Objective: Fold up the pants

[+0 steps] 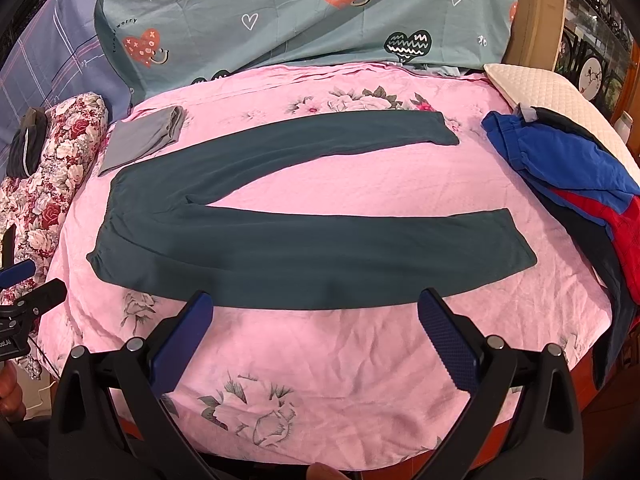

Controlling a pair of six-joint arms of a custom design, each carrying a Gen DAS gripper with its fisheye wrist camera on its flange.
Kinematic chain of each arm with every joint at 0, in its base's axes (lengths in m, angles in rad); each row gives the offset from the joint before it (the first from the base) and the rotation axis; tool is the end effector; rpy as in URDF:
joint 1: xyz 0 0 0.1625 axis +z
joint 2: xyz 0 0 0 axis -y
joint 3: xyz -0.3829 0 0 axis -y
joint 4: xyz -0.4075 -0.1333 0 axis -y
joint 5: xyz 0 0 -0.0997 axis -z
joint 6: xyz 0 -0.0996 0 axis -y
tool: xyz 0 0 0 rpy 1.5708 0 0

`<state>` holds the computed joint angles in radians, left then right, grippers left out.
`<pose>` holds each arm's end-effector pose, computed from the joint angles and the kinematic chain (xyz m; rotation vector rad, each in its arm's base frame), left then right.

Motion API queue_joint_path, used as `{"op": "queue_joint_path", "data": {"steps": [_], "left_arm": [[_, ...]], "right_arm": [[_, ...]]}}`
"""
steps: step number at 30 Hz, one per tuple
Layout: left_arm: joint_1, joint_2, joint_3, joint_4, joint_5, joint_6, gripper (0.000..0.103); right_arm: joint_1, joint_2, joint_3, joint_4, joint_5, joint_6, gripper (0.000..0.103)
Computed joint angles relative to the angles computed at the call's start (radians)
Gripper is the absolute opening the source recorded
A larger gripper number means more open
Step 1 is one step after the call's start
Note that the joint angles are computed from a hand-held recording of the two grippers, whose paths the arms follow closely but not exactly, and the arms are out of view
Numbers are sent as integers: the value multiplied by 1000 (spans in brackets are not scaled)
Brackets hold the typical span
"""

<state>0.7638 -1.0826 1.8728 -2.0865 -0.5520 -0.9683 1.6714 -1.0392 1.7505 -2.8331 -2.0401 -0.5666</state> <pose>-0.2450 -0.5367 0.1338 -0.0080 2.1968 -0.7579 0.1515 -0.6222 0.2030 0.6619 -2.4281 0.5521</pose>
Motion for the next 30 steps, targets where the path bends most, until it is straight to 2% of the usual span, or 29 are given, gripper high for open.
{"op": "queue_joint_path", "data": {"steps": [30], "left_arm": [[10, 14, -19, 19, -5, -12, 101]], "right_arm": [[-10, 8, -19, 30, 13, -4, 102]]}}
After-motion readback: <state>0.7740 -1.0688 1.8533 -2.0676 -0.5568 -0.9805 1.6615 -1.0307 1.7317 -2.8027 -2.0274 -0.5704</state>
